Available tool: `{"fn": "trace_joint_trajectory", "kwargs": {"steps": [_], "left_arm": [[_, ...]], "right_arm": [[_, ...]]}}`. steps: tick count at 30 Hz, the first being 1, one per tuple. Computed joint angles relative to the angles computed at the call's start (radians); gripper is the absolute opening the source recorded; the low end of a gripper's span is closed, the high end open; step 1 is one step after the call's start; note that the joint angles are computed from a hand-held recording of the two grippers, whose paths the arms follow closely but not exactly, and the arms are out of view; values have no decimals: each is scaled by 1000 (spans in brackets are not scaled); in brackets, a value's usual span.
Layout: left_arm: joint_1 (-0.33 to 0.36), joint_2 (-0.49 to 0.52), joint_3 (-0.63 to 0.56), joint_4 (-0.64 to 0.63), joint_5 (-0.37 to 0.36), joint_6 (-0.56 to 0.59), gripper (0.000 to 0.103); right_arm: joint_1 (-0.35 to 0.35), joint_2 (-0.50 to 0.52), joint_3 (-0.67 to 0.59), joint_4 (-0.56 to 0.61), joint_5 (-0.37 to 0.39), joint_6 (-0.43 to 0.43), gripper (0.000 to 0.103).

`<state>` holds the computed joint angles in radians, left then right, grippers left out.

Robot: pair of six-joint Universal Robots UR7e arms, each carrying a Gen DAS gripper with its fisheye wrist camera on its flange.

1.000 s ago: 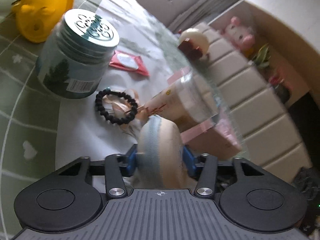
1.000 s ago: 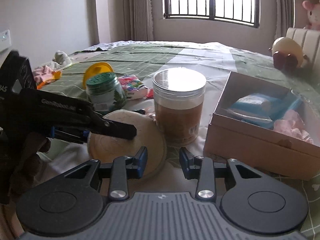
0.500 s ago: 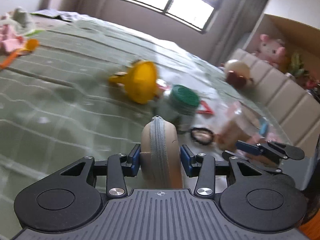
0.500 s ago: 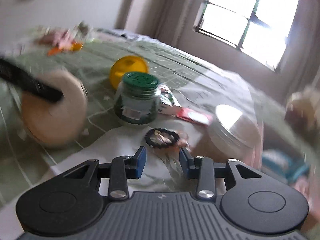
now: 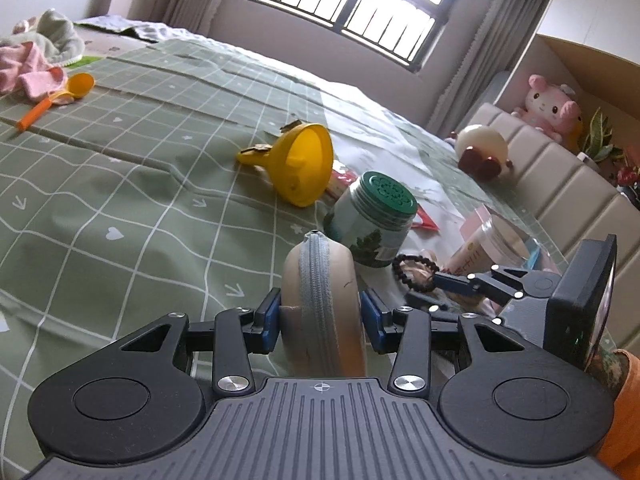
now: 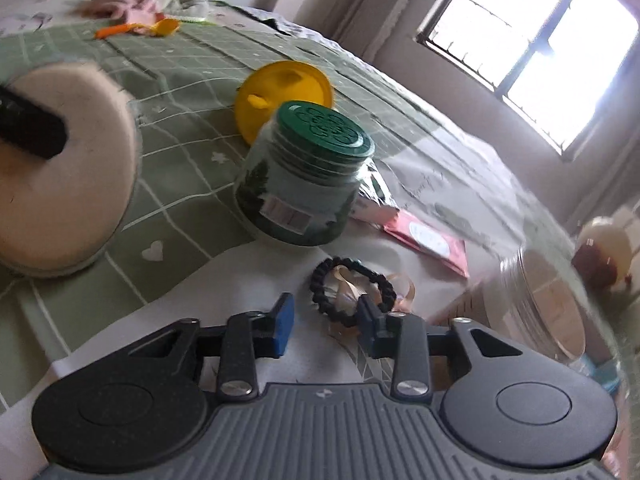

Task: Organize soft objects
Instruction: 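Grasp the beige round zip case with the left gripper, then grasp the black bead bracelet with the right gripper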

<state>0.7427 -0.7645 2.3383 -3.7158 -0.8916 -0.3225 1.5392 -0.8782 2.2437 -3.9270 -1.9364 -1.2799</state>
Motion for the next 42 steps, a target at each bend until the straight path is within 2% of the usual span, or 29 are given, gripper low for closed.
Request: {"fn": "trace_joint_trajectory", "kwargs": {"steps": [2,3,4,13,19,22,26,28,33,35,36,38,40,41,42], "left_arm": [[2,-1,-2,1,-1,4,46],[1,0,-3,4,2,6,46],[-1,1,-4,6,7,10,46],[-16,-1,-10,35,25,18,46],[-18,0,-11,39,22,12,46],[-18,2,-10,36,22,6,46],[-15,3,-10,32,18,6,46],[-15,2,-9,34,18,3,47],[-6,-3,-3,24,1,-6,47],[-5,-2,-2,19,-2,-5,47],[-5,-1,-1,17,-3,-4,47],[-3,-1,-1,13,-4,-3,47],[-1,-1,0,9,-8,-4,47],[0,-1,1,8,-9,-6,47],[0,-1,2,5,-10,-6,47]], "right_arm": [[-1,-6,-3,4,-17,9,8],[-1,-13,2,9,-25,9,7],[-2,-22,10,16,-26,13,0],[-34,-204,187,106,82,65,0],[-57,-273,232,138,149,99,1],[-63,-244,222,67,169,108,5],[-47,-140,175,-53,140,34,6],[-31,-82,137,-83,108,-22,7],[-19,95,52,-291,83,-232,12],[-17,120,26,-291,56,-278,13],[-15,121,15,-265,33,-283,13],[-17,117,9,-245,32,-286,13],[-15,107,7,-227,28,-276,11],[-12,99,7,-215,23,-261,4],[-10,92,9,-210,22,-244,4]]}}
